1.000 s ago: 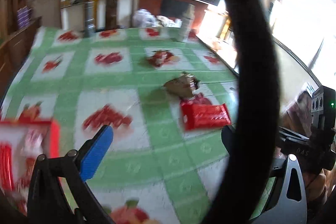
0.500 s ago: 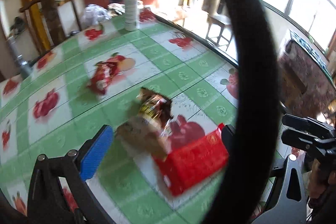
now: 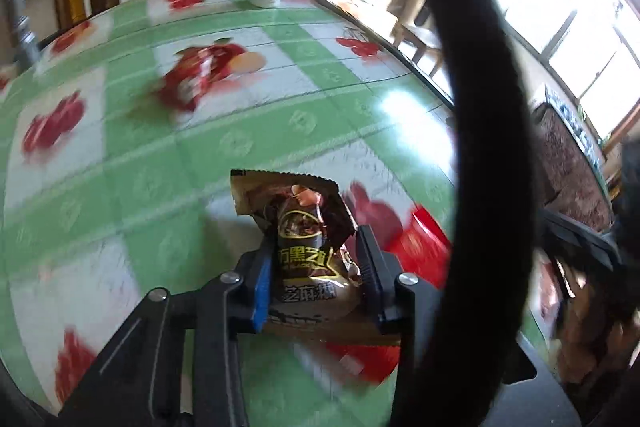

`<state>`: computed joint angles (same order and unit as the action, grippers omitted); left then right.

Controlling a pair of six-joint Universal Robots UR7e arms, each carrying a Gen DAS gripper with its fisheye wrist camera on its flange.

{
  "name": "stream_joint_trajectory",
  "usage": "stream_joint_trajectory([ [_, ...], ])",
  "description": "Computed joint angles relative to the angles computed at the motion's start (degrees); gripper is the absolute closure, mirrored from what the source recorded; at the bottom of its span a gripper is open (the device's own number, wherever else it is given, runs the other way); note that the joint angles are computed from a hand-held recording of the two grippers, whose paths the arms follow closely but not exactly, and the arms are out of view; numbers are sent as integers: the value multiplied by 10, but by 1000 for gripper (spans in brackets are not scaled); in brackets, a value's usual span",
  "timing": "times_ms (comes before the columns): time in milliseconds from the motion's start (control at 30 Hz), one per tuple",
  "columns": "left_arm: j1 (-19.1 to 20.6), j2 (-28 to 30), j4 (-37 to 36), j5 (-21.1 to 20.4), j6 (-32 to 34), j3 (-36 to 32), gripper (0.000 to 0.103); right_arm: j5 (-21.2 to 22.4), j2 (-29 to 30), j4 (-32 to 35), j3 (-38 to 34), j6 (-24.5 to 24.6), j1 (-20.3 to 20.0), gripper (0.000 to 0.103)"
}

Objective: Organize snacks
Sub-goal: 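Close the left tool on the brown-gold bag while the right tool closes on the small red packet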

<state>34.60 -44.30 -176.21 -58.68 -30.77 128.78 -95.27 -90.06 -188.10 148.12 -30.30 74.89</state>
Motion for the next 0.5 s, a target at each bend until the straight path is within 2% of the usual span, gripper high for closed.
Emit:
stream_joint_trajectory([
  [100, -40, -32, -24, 27, -85, 67, 67, -14, 62, -2, -35, 19, 47, 28],
  [233, -105, -78, -10, 64, -220, 149, 67, -45, 177, -9, -112, 30, 114, 29],
  [400, -213, -144, 77, 86, -413, 225, 67, -123, 316, 9, -228, 68, 165, 30],
  [500, -263, -182, 130, 79, -489, 253, 67, -158, 366, 33, -274, 103, 176, 33],
])
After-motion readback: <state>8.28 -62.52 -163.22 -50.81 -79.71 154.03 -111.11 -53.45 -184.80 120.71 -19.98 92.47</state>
